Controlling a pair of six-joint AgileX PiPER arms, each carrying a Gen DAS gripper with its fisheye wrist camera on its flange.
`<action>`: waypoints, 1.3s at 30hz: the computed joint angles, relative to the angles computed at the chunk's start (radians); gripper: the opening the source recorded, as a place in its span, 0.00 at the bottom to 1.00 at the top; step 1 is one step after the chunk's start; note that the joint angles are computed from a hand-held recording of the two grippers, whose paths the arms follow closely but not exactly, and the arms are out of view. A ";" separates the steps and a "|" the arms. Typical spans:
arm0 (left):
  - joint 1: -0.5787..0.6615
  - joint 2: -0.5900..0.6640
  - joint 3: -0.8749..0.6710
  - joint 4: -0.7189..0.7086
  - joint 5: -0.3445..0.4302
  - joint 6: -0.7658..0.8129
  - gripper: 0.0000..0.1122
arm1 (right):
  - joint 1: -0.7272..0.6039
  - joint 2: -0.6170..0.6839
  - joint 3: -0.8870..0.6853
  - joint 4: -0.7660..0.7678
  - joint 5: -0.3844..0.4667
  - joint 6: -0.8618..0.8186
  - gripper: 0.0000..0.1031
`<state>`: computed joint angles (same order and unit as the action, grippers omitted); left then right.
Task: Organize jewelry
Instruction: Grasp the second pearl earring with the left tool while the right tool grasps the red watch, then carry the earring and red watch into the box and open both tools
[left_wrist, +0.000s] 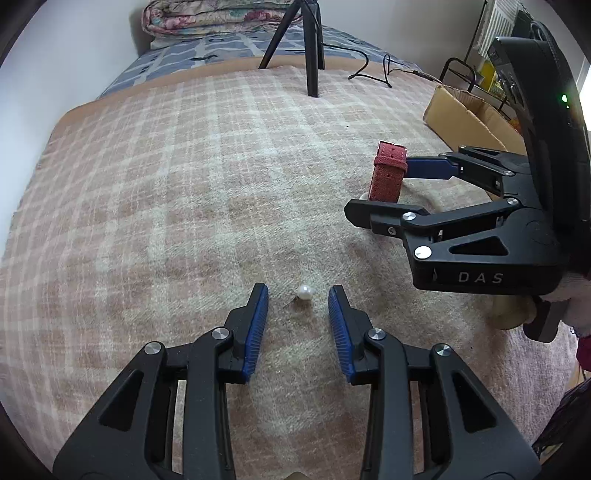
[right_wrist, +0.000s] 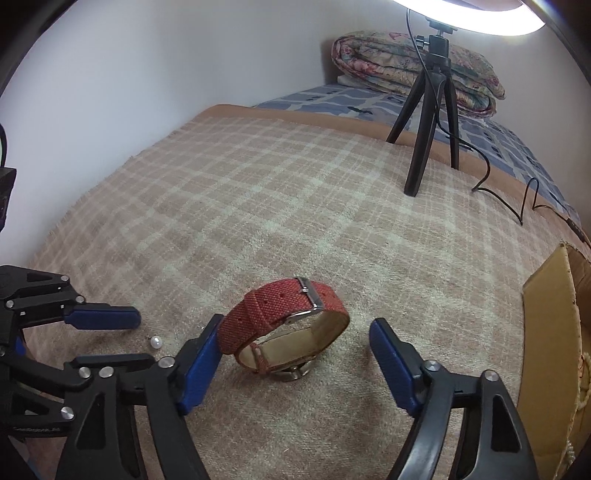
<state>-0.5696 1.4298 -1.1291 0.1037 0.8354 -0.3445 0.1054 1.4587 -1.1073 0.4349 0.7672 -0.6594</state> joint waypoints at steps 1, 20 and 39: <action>-0.002 0.007 -0.002 0.002 -0.003 0.001 0.31 | 0.000 0.001 0.001 -0.001 0.001 -0.003 0.70; -0.025 0.007 0.002 0.044 -0.008 -0.014 0.06 | -0.017 -0.006 0.012 0.032 0.013 -0.020 0.58; -0.103 -0.105 -0.068 0.090 0.058 -0.096 0.06 | -0.078 -0.149 -0.055 0.052 0.138 -0.006 0.57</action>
<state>-0.6729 1.3246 -1.1973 0.1933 0.8929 -0.4407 0.0269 1.3095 -1.1622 0.4869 0.9050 -0.6651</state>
